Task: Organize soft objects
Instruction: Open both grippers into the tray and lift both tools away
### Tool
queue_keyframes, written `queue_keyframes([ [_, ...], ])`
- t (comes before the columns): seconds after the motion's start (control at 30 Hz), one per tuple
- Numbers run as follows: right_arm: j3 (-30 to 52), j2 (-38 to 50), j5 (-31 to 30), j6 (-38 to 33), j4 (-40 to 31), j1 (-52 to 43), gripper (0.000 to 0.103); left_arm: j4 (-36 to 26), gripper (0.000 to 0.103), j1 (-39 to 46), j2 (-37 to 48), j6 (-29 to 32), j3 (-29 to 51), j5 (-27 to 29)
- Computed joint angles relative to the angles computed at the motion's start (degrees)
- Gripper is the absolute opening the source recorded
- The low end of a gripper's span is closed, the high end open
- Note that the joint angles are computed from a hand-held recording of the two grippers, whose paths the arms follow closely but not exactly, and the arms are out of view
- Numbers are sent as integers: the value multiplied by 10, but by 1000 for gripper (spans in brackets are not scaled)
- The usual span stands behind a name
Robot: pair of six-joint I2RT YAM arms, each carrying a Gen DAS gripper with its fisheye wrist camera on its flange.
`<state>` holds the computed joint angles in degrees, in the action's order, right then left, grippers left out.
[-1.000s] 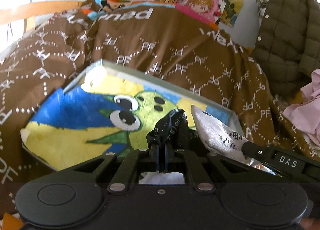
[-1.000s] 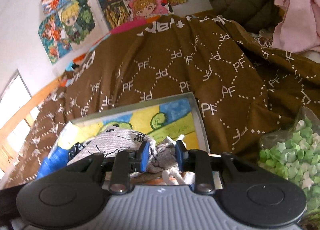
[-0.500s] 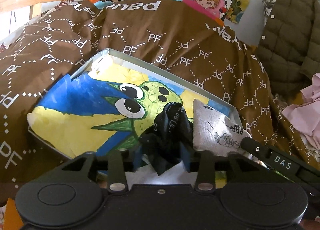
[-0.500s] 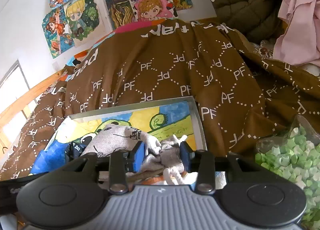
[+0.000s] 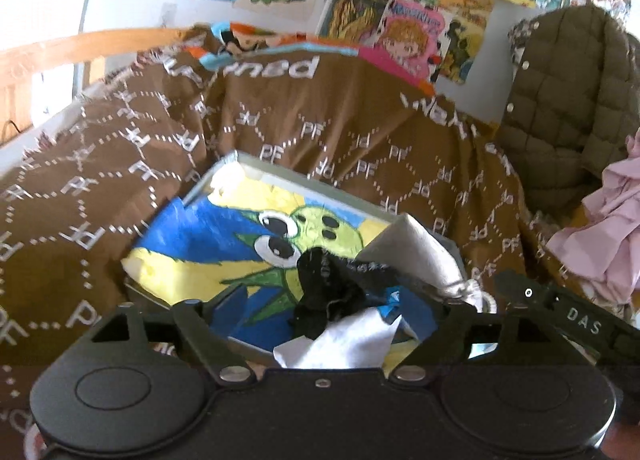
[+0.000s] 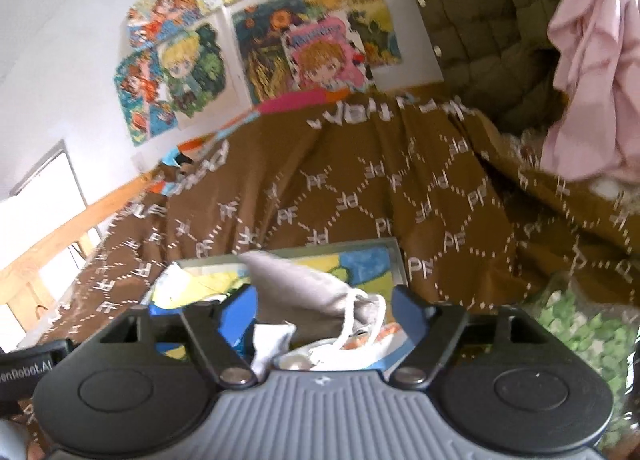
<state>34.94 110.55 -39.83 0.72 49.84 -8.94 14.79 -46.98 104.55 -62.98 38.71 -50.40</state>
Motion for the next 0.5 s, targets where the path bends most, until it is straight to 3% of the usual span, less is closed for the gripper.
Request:
queue_keyframes([
  [0.13, -55, -67, -41, -14, 18, -29, 94, -63, 94, -52, -40, -38, -1, -64],
  [0.3, -127, -162, -103, -22, 37, -79, 103, -198, 102, -132, -82, -136, 12, -157],
  [0.4, -162, -225, -140, -34, 21, -113, 103, -343, 102, -185, -88, -253, 44, -204],
  [0.5, -192, -283, -174, -50, -13, -148, 103, -533, 102, -237, -64, -416, 94, -232],
])
